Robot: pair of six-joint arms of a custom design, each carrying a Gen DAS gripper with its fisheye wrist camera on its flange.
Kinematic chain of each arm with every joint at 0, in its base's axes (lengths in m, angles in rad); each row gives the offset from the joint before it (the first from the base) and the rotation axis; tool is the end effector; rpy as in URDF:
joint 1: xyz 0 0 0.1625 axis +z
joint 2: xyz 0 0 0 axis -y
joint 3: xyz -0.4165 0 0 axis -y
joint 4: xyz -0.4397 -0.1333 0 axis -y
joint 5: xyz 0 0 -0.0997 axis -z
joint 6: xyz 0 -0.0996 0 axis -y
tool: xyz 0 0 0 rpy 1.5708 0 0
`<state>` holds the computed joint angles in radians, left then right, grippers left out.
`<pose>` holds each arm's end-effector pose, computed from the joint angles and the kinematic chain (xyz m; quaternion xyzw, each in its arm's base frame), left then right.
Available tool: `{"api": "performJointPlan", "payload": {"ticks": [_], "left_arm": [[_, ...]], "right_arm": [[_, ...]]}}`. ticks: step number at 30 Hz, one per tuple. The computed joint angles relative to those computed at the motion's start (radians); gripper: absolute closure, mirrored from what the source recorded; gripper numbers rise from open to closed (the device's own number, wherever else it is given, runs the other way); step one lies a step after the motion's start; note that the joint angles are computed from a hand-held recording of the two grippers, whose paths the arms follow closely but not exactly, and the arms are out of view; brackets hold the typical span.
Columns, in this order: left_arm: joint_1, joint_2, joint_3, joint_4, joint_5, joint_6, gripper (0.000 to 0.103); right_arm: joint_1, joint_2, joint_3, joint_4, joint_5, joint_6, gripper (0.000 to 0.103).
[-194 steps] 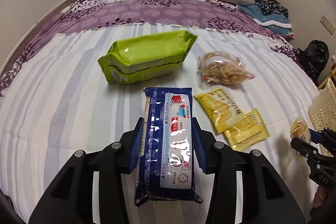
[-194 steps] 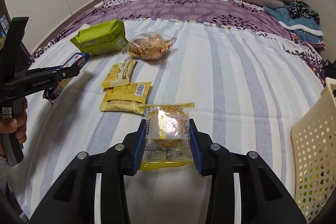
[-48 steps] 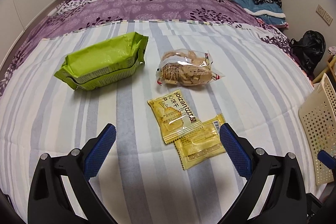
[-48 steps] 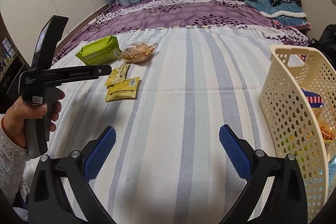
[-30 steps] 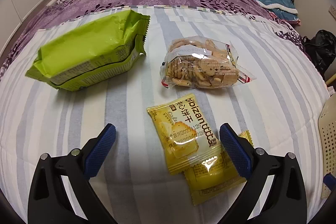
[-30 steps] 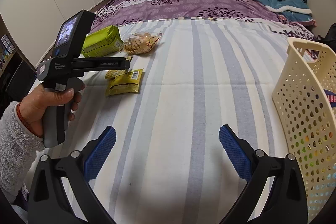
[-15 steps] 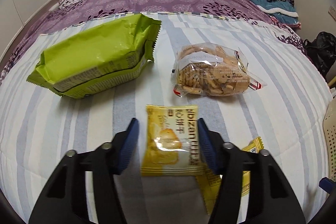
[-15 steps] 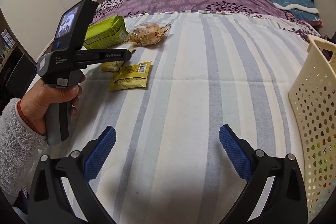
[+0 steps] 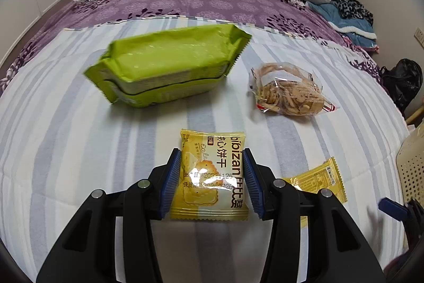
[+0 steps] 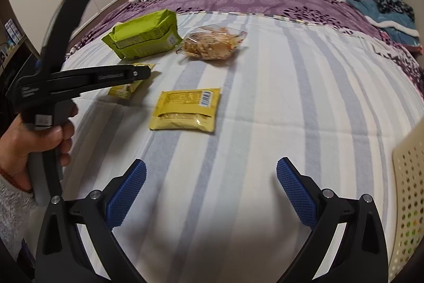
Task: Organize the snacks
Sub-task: 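Grasp a yellow biozan cake packet with the left tool and lift it, then grasp the second yellow cake packet with the right tool and lift it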
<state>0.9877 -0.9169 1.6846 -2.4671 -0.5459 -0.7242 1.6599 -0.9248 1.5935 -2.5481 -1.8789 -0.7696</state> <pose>-0.1895 -0.6839 0.1492 -0.0927 0.8654 -0.3420 0.3544 0.1667 -0.7075 0.1623 0.3850 -0.8976 0.0926 0.1936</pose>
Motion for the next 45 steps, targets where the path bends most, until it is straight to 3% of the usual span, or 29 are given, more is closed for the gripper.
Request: {"api": "performJointPlan", "payload": {"ticks": [12,18,23,25,27,29,31,34,41,45], "left_arm": [[-0.029,-0.118,0.129,-0.014,0.030,-0.045,0.055],[-0.040,-0.159,0.172,-0.007,0.041,-0.069,0.055],[-0.043,-0.192,0.204,0.052,0.063,-0.124,0.055],[-0.039,-0.203,0.215,0.076,0.062,-0.149,0.055],[-0.033,-0.212,0.228,0.080,0.055,-0.168,0.055],[-0.028,-0.214,0.235,0.077,0.049,-0.176,0.055],[-0.024,-0.211,0.241,0.057,0.038,-0.170,0.055],[-0.020,-0.204,0.245,0.035,0.027,-0.160,0.055],[-0.023,-0.200,0.267,-0.032,0.042,-0.122,0.055],[-0.033,-0.176,0.257,0.019,0.093,-0.123,0.054]], "right_arm": [[0.010,0.045,-0.062,0.202,0.058,0.083,0.005],[0.023,0.094,-0.095,0.188,0.091,0.105,0.005],[0.024,0.131,-0.165,0.303,0.169,0.172,0.005],[0.023,0.128,-0.173,0.332,0.194,0.150,0.005],[0.026,0.122,-0.163,0.285,0.174,0.127,0.005],[0.021,0.132,-0.187,0.287,0.159,0.172,0.005],[0.007,0.153,-0.234,0.332,0.171,0.246,0.005],[-0.004,0.180,-0.278,0.352,0.203,0.294,0.005],[0.039,0.258,-0.329,0.264,0.115,0.284,0.005],[0.073,0.282,-0.301,0.132,-0.014,0.221,0.010]]}}
